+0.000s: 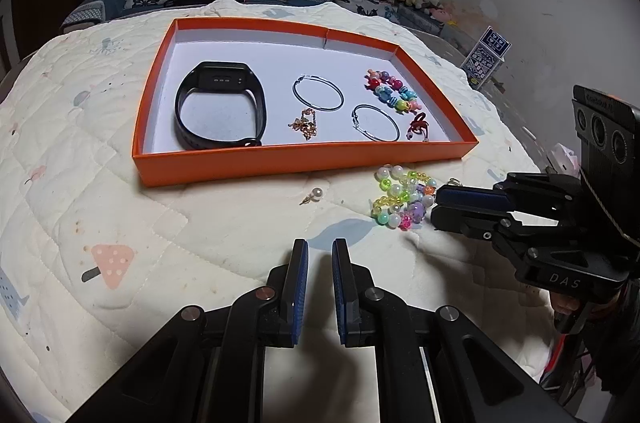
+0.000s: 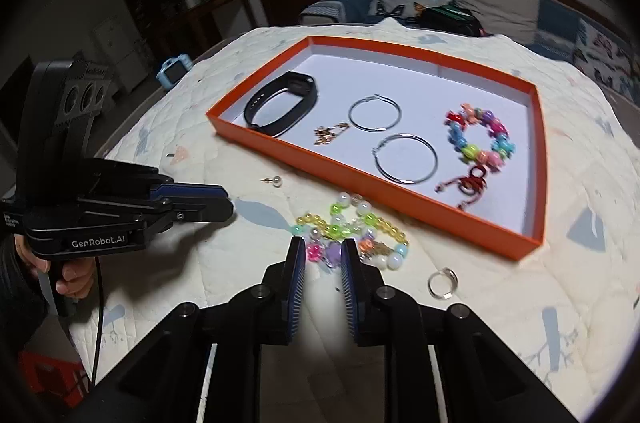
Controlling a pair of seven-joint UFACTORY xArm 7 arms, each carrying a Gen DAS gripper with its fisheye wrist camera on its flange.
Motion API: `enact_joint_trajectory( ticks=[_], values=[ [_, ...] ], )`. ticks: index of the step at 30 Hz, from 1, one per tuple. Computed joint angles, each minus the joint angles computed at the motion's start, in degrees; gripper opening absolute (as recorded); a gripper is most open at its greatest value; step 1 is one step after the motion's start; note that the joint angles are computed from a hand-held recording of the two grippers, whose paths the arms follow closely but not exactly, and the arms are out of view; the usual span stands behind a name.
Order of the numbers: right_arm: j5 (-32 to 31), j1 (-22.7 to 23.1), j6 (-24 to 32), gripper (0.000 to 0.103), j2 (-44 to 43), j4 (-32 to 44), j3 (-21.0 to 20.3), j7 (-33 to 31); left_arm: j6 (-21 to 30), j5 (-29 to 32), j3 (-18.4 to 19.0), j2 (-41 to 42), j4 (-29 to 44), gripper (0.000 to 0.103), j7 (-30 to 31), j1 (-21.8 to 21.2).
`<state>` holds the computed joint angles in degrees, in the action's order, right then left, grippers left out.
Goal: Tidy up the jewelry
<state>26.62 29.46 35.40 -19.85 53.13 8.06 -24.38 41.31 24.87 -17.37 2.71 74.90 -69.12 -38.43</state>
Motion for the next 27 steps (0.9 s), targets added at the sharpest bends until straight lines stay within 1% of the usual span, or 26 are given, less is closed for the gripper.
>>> enact_joint_trajectory(
  ticks=[5,10,18,23,27],
  values=[
    [-1.62,0.44,0.45,0.022,1.76,1.55,0.79,-2.06,-0.22,0.20,-0.04,-0.29,-0.43,0.014,-0.40,0.02],
    [-1.73,0.94,0.75,0.022,3.66,3.19,1.35,-3.77,-0.44,0.15,-0.09,-0.54,-0.80,0.014,-0.64,0.13],
    [-3.52,0.47,2.05,0.022,4.32,3.32,2.32,-4.04,-0.85,-0.05,-0.25,-1.00,-1.65,0.014,-1.13,0.52],
    [-3.46,0.26,2.82,0.022,4.75,3.97,2.19,-3.87,-1.16,0.12,-0.35,-1.13,-1.88,0.014,-1.34,0.66],
    [-2.75,0.41,3.44,0.022,4.41,3.73,2.12,-4.91,-1.20,0.24,-0.43,-1.29,-1.98,0.014,-1.38,0.68]
  ],
)
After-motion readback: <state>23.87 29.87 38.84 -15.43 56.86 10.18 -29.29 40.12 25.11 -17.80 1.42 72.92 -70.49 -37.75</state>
